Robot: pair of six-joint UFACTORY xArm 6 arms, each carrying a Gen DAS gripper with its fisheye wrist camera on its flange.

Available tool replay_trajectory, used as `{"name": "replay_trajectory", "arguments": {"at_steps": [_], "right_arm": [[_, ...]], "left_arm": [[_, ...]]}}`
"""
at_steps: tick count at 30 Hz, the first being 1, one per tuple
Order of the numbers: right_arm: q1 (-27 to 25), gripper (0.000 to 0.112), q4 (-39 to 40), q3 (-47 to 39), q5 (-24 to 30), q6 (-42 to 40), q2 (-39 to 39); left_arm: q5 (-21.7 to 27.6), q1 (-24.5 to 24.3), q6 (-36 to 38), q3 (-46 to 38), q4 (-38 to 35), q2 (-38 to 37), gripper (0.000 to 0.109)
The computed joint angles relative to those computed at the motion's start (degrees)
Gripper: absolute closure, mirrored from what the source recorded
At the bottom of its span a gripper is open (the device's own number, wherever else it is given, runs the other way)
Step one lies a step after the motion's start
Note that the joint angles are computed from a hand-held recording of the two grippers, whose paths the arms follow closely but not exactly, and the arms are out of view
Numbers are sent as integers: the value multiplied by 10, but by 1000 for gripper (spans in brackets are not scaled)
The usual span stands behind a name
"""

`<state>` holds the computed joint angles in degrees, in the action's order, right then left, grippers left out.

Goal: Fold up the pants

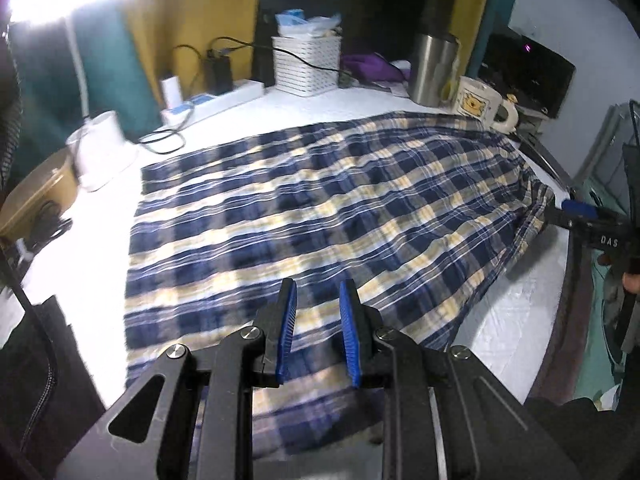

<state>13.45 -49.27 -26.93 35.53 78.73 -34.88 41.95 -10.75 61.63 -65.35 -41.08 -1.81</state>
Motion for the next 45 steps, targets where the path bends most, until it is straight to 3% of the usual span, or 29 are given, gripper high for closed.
{"name": "replay_trajectory", "arguments": {"at_steps": [4, 8, 16, 26, 40, 45], "right_arm": [[10, 23, 8, 4, -15, 7, 6], [10, 10, 21, 16, -53, 6, 12], [-29, 10, 45, 34, -145, -9, 36], [-85, 10, 59, -3, -224, -45, 105], [-162, 10, -20, -58, -325, 35, 182], [-191, 10, -97, -88, -355, 109, 212]], "left_arm": [[-11, 20, -6, 7, -2, -4, 76], [-26, 41, -30, 2, 11, 7, 74], [-58, 68, -91, -10, 45, 25, 73], [-71, 80, -158, -34, 97, 59, 73], [-76, 75, -222, -73, 159, 96, 73], [-79, 74, -246, -83, 176, 105, 73]]}}
